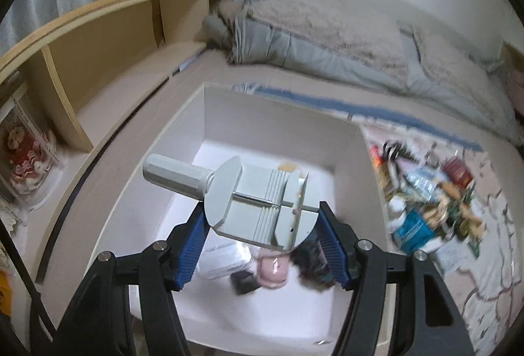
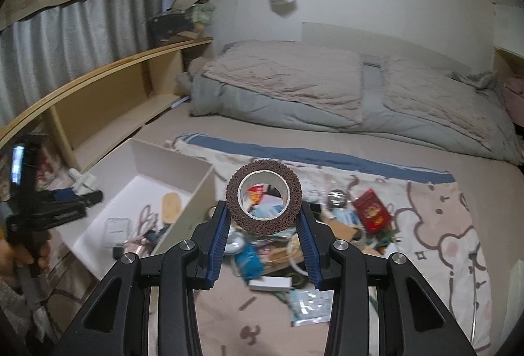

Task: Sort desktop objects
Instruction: 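Lift and carry the white pin tool and brown roll toward the white box with both tools, then lower the white pin tool into the white box and open the left tool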

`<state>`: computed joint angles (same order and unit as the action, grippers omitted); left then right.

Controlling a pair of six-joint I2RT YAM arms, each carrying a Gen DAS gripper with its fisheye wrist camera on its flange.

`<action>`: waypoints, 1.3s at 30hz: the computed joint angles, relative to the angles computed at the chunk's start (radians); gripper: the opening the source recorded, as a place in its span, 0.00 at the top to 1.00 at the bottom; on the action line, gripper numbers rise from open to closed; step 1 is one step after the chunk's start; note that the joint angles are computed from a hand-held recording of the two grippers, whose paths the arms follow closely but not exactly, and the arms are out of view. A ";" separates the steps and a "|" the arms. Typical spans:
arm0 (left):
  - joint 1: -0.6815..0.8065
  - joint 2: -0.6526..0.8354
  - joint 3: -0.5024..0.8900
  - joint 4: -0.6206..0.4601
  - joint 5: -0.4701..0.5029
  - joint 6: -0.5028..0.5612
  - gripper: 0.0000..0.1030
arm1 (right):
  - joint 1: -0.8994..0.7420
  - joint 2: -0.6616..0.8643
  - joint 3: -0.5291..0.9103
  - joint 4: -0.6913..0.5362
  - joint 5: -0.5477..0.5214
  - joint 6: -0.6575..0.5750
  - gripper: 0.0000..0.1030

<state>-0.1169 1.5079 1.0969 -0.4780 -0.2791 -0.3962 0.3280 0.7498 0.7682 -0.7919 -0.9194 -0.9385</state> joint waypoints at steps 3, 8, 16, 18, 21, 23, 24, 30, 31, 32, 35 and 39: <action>0.007 0.036 0.002 -0.037 0.034 0.023 0.37 | 0.018 -0.035 -0.012 -0.048 -0.006 -0.039 0.60; -0.022 0.091 0.007 -0.085 0.102 0.034 0.37 | 0.025 -0.080 -0.032 -0.103 -0.025 -0.114 0.60; -0.081 0.195 0.069 -0.159 0.183 0.018 0.37 | 0.031 -0.097 -0.047 -0.148 -0.033 -0.177 0.60; -0.094 0.214 0.086 -0.173 0.183 0.024 0.37 | 0.030 -0.092 -0.048 -0.146 -0.038 -0.186 0.60; -0.106 0.233 0.105 -0.184 0.178 0.030 0.37 | 0.036 -0.086 -0.050 -0.138 -0.031 -0.184 0.60; -0.113 0.238 0.106 -0.184 0.172 0.033 0.37 | 0.047 -0.087 -0.053 -0.136 -0.027 -0.185 0.60; -0.116 0.241 0.107 -0.184 0.168 0.033 0.37 | 0.048 -0.085 -0.054 -0.136 -0.026 -0.187 0.60; -0.129 0.232 0.086 -0.145 0.116 0.044 0.22 | 0.069 -0.071 -0.056 -0.150 -0.014 -0.210 0.60; -0.132 0.230 0.085 -0.141 0.110 0.048 0.22 | 0.071 -0.071 -0.058 -0.150 -0.014 -0.213 0.60; -0.135 0.223 0.082 -0.136 0.103 0.051 0.22 | 0.074 -0.072 -0.059 -0.152 -0.014 -0.216 0.60; -0.135 0.203 0.076 -0.121 0.100 0.054 0.22 | 0.088 -0.074 -0.063 -0.157 -0.010 -0.217 0.60; -0.129 0.140 0.064 -0.096 0.085 0.038 0.22 | 0.151 -0.088 -0.075 -0.134 0.012 -0.167 0.60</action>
